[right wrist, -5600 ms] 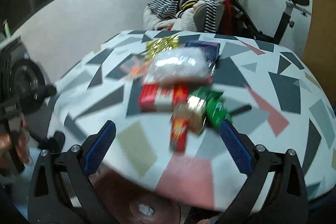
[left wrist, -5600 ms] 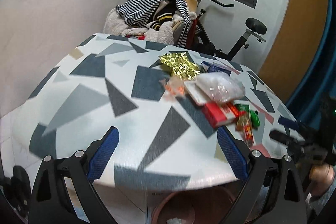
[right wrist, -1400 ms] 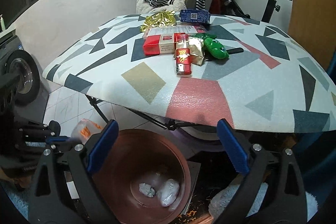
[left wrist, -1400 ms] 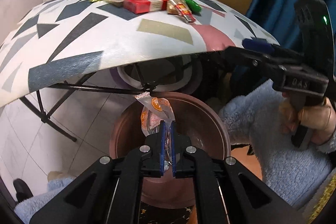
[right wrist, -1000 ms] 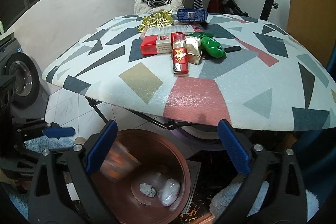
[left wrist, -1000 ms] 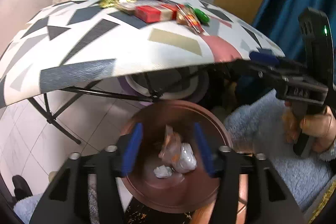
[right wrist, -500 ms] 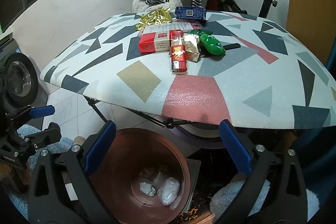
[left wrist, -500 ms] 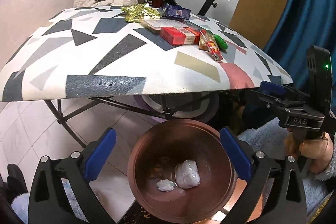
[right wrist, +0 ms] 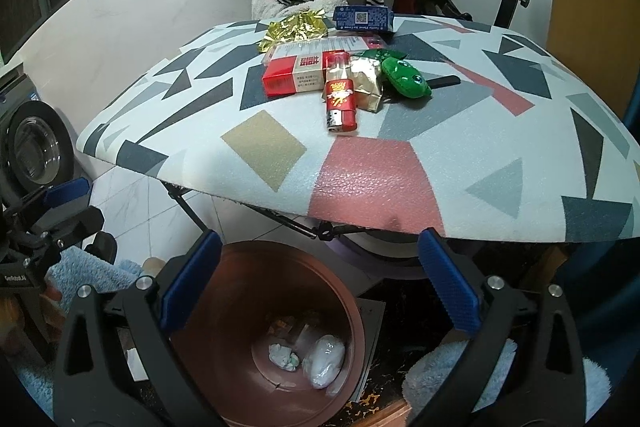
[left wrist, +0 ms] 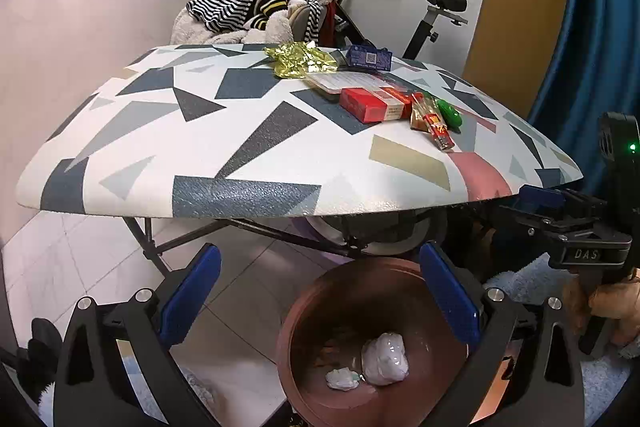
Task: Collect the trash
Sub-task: 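Grasp the red snack tube on the table with the right gripper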
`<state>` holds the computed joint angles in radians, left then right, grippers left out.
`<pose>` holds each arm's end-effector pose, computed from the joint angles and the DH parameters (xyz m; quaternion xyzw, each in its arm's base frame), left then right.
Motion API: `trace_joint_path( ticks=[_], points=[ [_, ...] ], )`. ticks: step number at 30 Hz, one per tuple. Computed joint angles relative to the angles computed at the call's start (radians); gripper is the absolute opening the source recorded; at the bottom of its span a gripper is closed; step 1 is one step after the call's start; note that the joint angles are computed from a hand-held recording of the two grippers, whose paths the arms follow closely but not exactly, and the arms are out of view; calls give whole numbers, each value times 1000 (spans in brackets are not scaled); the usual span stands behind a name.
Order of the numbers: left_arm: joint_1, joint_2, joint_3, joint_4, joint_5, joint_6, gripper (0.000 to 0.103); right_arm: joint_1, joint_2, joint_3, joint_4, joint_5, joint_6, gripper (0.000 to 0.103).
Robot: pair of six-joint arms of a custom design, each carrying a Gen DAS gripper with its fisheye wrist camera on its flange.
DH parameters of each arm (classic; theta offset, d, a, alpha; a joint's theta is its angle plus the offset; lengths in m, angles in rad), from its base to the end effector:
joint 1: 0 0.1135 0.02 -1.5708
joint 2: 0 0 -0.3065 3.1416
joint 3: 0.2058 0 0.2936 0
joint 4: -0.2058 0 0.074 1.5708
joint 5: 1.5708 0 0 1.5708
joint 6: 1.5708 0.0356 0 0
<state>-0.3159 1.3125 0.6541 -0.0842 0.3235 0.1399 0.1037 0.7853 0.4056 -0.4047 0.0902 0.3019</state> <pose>0.2675 -0.0993 0.2086 0.2673 0.8655 -0.1818 0.3826 0.1693 0.0144 0.2021 0.1085 0.9165 0.0363 0.3833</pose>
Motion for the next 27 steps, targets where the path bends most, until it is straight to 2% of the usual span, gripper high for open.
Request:
trace_joint_path(
  ticks=[9,11,15,18,20,22,27],
  points=[
    [11,19,56,-37,21,-17,97,-23,13,19,-2,-26,-19,96],
    [21,35,96,-61,50,-23,97,-70,28,41,0,-62,-42,88],
    [27,84,189,-114,60,-36,97,-168,99,97,20,-122,-93,80],
    [25,128,261,-141,47,-48,97,-218,176,148,50,-157,-127,67],
    [24,157,307,-155,39,-55,97,-228,231,179,73,-167,-149,55],
    [21,183,345,-166,36,-62,97,-232,286,212,96,-177,-167,48],
    [8,259,438,-202,26,-102,97,-202,437,292,148,-146,-200,45]
  ],
)
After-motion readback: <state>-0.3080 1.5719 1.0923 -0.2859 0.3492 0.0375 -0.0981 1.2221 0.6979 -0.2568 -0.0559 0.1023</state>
